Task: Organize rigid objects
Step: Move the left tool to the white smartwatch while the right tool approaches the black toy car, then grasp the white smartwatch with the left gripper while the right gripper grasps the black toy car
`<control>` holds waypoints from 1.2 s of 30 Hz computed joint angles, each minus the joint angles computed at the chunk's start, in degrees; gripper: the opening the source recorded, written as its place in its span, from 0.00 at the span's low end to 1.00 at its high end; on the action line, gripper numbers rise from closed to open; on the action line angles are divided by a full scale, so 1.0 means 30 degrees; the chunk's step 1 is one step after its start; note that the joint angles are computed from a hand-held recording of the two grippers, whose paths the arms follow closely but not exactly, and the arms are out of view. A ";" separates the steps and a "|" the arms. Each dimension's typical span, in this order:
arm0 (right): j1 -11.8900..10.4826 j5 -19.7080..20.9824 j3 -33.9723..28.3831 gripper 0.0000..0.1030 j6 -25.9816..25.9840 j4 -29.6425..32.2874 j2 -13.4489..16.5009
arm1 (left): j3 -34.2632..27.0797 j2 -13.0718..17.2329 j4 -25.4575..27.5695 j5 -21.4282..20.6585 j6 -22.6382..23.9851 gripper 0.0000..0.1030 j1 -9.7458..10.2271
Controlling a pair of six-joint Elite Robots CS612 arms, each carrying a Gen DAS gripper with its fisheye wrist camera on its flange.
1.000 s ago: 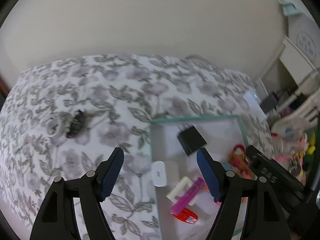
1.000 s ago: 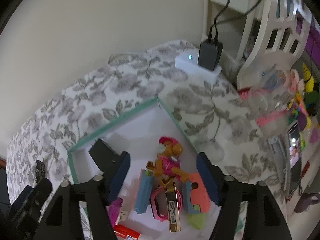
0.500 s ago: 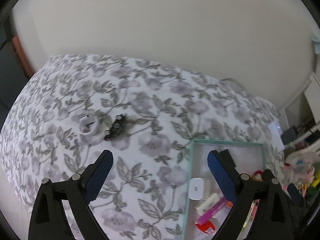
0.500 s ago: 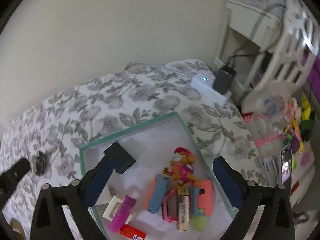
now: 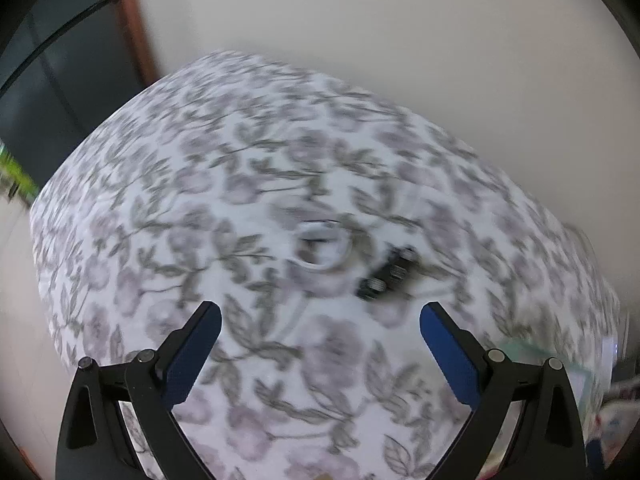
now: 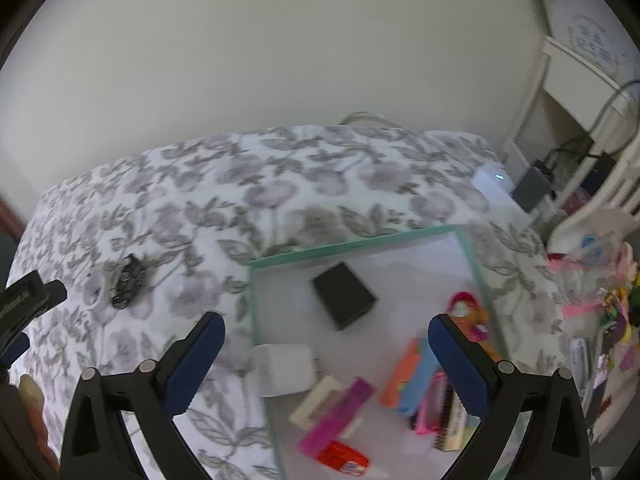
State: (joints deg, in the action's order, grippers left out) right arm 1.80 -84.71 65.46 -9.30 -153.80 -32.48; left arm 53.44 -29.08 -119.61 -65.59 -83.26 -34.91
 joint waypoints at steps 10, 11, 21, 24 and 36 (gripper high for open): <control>0.0608 0.1647 0.0231 1.00 -0.1433 0.0617 -0.0088 | 0.3398 -0.1578 -0.0860 -0.0491 -0.3158 0.97 0.0643; 0.0655 0.1736 0.0212 1.00 -0.1559 0.0690 -0.0069 | 0.3567 -0.1664 -0.0935 -0.0466 -0.3202 0.97 0.0679; 0.1320 0.1783 0.0028 1.00 -0.2894 0.1347 0.0236 | 0.4140 -0.1862 -0.1273 -0.0784 -0.2890 0.97 0.0920; 0.1361 0.1760 -0.0212 1.00 -0.2810 0.1583 0.0429 | 0.4205 -0.1840 -0.1432 -0.0856 -0.2775 0.97 0.0997; 0.1448 0.2654 -0.2101 1.00 -0.1911 0.2523 0.1746 | 0.4303 -0.1351 -0.3739 -0.1611 -0.0913 0.97 0.1434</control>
State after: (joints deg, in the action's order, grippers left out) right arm 6.15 -76.75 59.15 -15.03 -146.23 -27.24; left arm 66.35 -33.14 -130.82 -70.43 -86.00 -30.61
